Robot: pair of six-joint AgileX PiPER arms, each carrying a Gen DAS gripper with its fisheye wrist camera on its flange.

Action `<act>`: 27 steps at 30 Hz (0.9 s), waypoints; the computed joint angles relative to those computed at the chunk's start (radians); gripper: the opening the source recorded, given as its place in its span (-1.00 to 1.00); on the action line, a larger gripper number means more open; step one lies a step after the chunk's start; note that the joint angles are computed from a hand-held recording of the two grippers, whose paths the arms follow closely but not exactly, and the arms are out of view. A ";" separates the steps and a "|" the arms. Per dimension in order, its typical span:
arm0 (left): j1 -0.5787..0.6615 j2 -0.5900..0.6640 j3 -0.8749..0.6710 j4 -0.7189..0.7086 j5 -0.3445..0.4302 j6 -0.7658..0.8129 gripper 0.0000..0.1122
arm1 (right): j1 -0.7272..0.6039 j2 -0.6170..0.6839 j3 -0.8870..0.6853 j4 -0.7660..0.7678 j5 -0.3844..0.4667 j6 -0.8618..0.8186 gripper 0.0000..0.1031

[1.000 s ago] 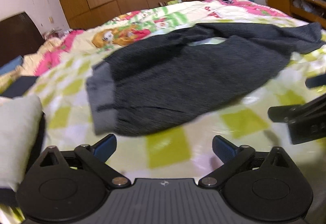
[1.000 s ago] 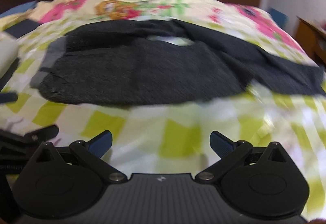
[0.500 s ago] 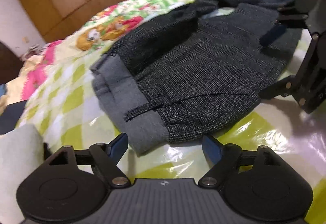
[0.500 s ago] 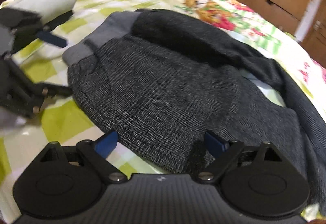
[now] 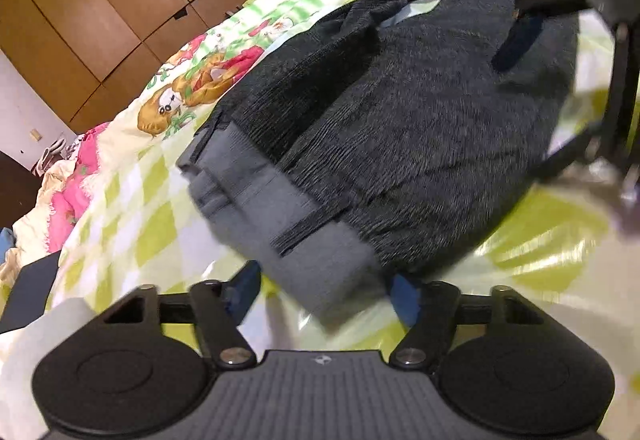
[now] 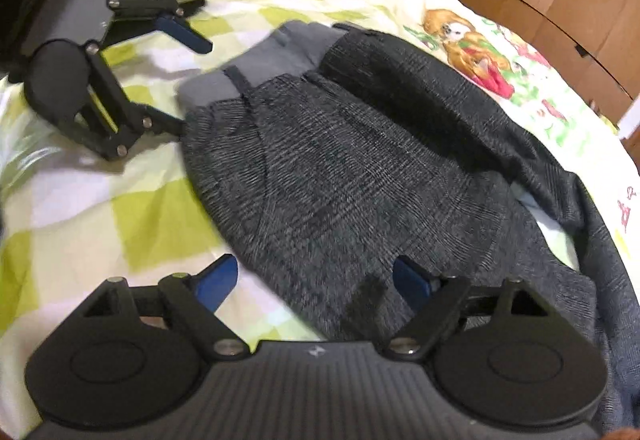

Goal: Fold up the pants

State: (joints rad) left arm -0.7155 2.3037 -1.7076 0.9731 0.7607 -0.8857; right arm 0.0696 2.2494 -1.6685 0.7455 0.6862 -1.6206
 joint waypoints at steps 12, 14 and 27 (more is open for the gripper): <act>0.011 -0.019 0.036 0.079 0.016 -0.185 -0.35 | 0.017 0.036 -0.137 -0.093 0.194 0.299 -0.46; 0.027 -0.083 0.119 0.069 -0.023 -0.240 -0.34 | 0.026 0.014 -0.106 -0.099 0.201 0.301 -0.50; -0.068 -0.336 0.509 0.043 0.084 -0.424 -0.37 | 0.129 -0.173 0.231 -0.021 0.213 0.315 -0.49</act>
